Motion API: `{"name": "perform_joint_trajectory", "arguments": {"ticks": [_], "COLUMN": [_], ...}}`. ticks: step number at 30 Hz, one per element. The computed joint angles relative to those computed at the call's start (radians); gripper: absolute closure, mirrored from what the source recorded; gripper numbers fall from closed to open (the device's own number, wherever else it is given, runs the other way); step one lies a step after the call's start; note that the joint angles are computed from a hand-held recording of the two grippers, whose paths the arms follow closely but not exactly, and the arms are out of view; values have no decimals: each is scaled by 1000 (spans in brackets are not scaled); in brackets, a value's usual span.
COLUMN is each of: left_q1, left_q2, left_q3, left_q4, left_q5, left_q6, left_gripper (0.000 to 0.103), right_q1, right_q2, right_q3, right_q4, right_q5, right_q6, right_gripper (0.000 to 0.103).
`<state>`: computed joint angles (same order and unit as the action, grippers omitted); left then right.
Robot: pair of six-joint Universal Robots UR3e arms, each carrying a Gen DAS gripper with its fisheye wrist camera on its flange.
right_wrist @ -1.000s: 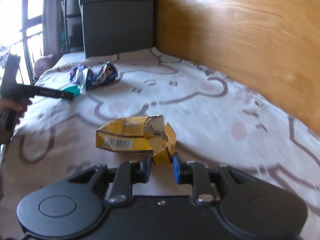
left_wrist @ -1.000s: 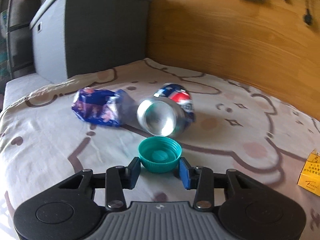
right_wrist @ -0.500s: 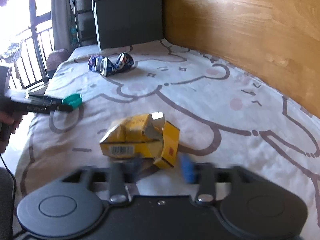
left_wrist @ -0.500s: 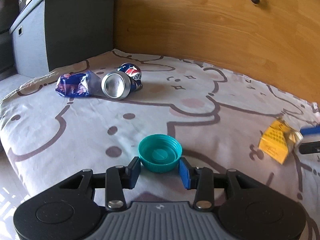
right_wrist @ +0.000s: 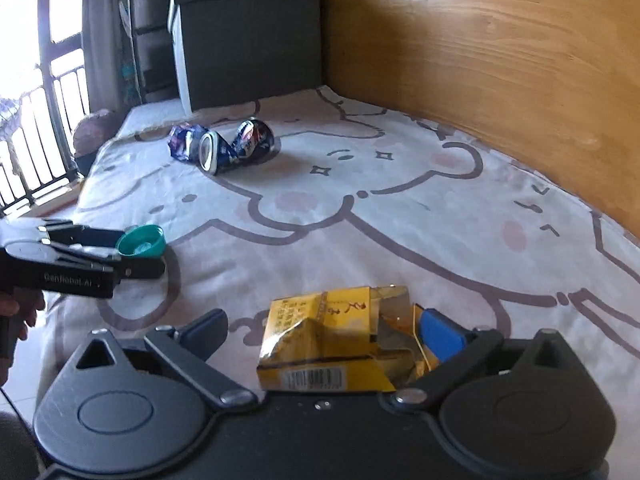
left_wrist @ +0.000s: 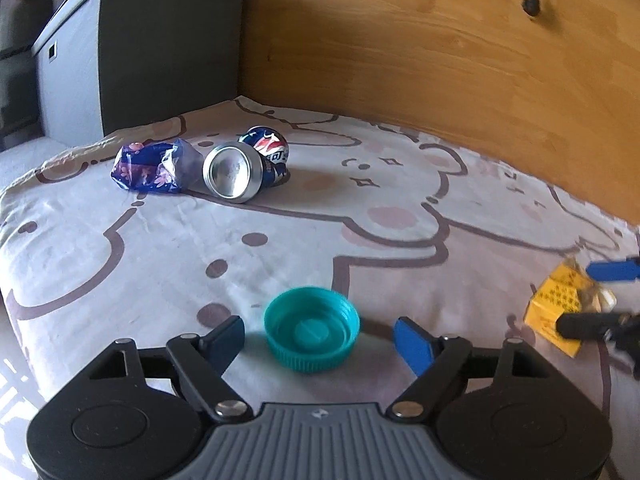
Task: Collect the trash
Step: 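Lift the teal cap and yellow pack and carry them over the wastebasket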
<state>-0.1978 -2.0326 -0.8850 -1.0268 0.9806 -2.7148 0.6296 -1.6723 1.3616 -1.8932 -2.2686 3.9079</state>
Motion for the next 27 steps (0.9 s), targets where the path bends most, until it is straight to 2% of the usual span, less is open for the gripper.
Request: {"name": "perform_joint_trajectory", "arguments": {"ticks": [3,5,7,9,12,16,27], "left_q1": [-19,-30,-32,-27,-18,-9,44], "left_q2": [-20,-19,-12,-6,10,55,221], "left_q3": [20,14,6,9,6,-35,-124], "left_q4": [19,38,47,32,4,-9,-59], "left_q5": [30,60,74,72,63,57,45], "left_q6": [-39,-55,-62,-68,-71,-78,-125], "left_gripper": [25,34,48,53,53,53,53], "right_q1": [0,-4,-11,-23,-36,-36,26], "right_q2": [54,71,81,74,47,32,114], "right_q3": [-72,-97,-115,-104,-58,-38,-192], "right_q4": [99,145,192,190,144,120,157], "right_q5": [-36,-46,-43,-22,3,-4,-94], "right_q6": [41,56,65,54,38,66,75], "right_gripper": [0,0,0,0,4,6,6]}}
